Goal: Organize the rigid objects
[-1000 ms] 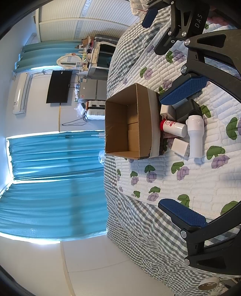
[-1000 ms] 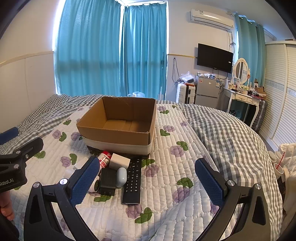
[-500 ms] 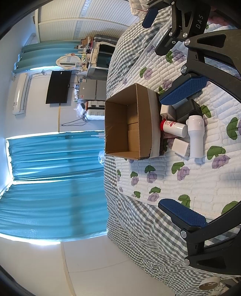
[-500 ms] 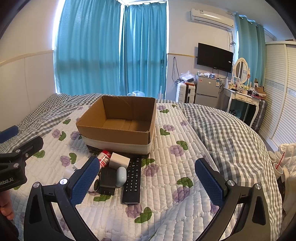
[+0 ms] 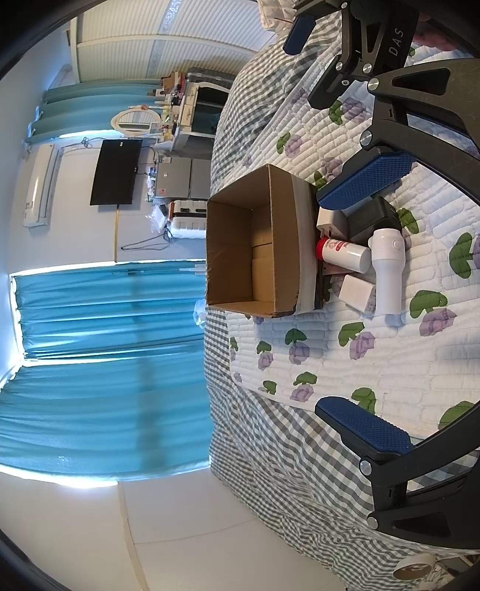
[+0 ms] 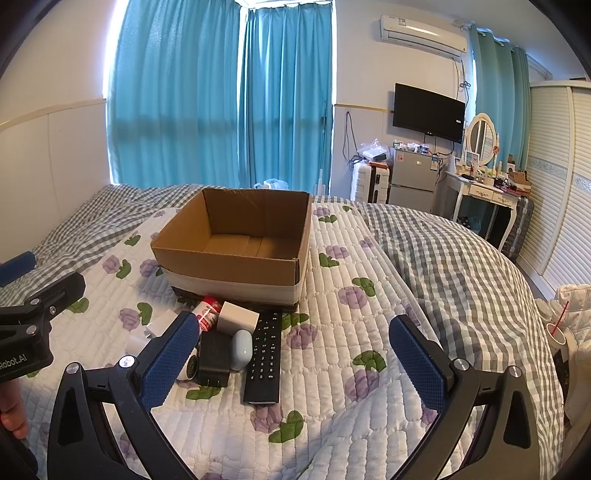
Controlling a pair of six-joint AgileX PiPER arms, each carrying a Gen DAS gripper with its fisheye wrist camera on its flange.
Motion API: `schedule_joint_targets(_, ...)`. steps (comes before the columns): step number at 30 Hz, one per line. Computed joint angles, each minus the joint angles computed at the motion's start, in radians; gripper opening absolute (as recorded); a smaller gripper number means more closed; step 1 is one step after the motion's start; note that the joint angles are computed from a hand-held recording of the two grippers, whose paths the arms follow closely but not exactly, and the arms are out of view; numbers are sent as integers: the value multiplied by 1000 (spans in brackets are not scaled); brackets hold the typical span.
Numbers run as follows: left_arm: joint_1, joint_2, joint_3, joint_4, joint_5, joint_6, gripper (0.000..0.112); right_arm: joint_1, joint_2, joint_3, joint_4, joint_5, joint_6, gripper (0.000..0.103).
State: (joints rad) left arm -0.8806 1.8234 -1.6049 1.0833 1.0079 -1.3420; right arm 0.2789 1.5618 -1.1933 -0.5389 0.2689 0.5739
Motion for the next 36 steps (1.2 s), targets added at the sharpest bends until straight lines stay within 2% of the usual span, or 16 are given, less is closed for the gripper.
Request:
schedule_joint_targets(14, -2, -4, 14, 2, 0, -13, 103, 0, 3, -6, 28, 11, -27, 103)
schedule_joint_targets(22, -2, -5, 2, -10, 12, -8, 103, 11, 1, -6, -15, 23, 3, 103)
schedule_joint_targets(25, -2, -17, -5, -9, 18, 0, 103, 12, 4, -30, 59, 48, -78, 103)
schedule_joint_targets(31, 42, -2, -118, -96, 46, 132, 103, -17, 33, -176, 289, 171, -317, 103)
schedule_joint_targets(36, 117, 72, -282, -212, 66, 290, 103, -6, 114, -369, 318, 303, -386, 103)
